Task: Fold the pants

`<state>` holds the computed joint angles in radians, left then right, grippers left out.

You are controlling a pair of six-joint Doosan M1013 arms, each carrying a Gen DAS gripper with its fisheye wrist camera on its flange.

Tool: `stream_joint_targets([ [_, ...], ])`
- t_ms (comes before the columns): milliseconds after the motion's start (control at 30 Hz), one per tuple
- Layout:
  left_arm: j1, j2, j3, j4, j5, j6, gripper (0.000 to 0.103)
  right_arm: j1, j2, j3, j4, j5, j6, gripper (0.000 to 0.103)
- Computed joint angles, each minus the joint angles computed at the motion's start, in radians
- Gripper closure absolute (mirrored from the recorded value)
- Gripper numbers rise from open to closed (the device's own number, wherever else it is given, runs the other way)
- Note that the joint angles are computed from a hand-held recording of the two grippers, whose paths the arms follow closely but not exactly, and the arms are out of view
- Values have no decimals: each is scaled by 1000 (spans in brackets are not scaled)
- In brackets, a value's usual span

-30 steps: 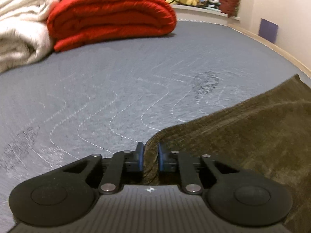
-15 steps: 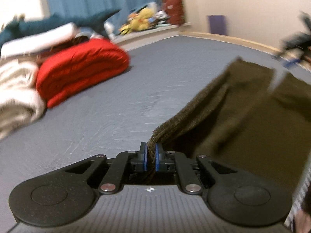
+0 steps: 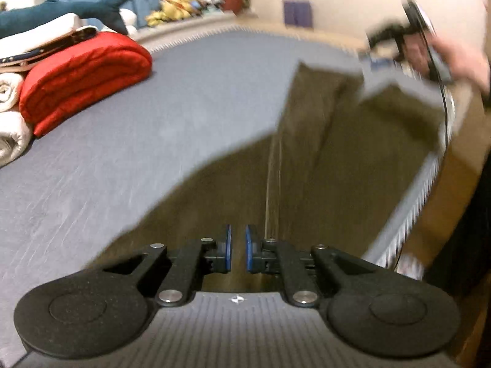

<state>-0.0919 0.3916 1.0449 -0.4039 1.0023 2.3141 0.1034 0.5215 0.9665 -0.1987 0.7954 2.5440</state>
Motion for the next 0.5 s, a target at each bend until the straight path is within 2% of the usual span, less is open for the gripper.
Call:
stream_joint_targets([
  [67,-19,43,-60,-13,0,-38,93,-2,6,0,30,-34,-37,73],
  [100,-26,64,-85,-23,2,-64,93,-2,13,-9,41,-42,-59,75],
  [233,-63,156,-186,-48,54,-182,93,1,51,-56,108,-80,-181,74],
  [333,-89,199,-226,-15,100,-192,92,3,93,-110,162,-60,-253,73],
  [400,-97,243,-285,-15,139,-187,84,0,128,-157,199,-25,-278,73],
  [433,-98,257,-297,-21,148,-186,75,-2,148,-186,213,-4,-289,73],
  [500,-105,295,-349,-7,197,-201,72,-2,192,-247,218,34,-299,73],
])
